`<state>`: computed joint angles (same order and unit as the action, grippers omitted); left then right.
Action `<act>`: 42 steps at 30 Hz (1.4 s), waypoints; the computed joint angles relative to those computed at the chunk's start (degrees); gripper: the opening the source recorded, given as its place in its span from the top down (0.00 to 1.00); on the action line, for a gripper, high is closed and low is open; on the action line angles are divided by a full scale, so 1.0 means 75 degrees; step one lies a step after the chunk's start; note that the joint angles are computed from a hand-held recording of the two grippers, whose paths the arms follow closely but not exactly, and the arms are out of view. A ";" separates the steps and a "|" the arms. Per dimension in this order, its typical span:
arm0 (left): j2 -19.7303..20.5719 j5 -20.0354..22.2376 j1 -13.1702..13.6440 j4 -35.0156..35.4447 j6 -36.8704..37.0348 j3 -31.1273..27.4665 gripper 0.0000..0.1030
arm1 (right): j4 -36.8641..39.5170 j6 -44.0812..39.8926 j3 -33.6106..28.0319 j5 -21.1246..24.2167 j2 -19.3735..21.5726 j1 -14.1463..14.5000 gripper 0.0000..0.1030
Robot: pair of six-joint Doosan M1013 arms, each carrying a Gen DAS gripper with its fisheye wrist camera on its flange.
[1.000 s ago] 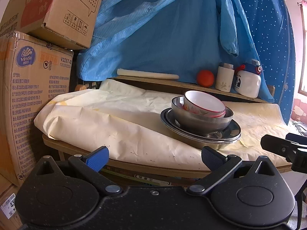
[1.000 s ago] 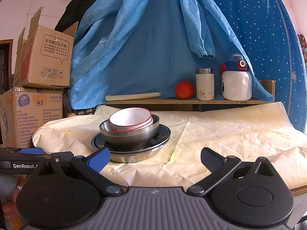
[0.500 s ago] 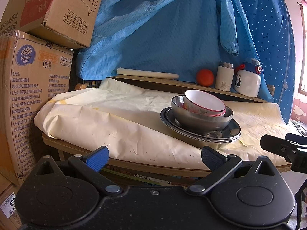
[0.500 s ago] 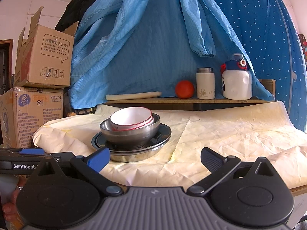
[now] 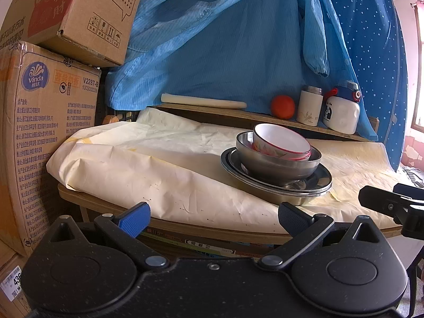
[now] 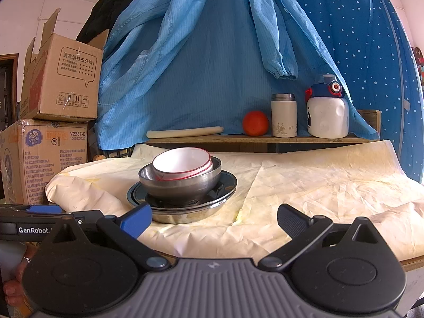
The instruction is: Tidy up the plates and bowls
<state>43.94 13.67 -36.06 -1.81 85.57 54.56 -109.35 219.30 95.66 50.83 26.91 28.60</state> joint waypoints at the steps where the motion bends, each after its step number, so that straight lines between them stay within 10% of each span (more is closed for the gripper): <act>1: 0.0001 0.0005 0.0000 0.0000 0.0000 -0.0003 0.01 | 0.0006 -0.0003 -0.0002 0.0001 0.0000 0.0002 0.00; 42: -0.0040 -0.0042 0.0000 -0.0404 0.0442 0.0106 0.01 | 0.0013 -0.0002 -0.0014 -0.0009 0.0016 0.0006 0.00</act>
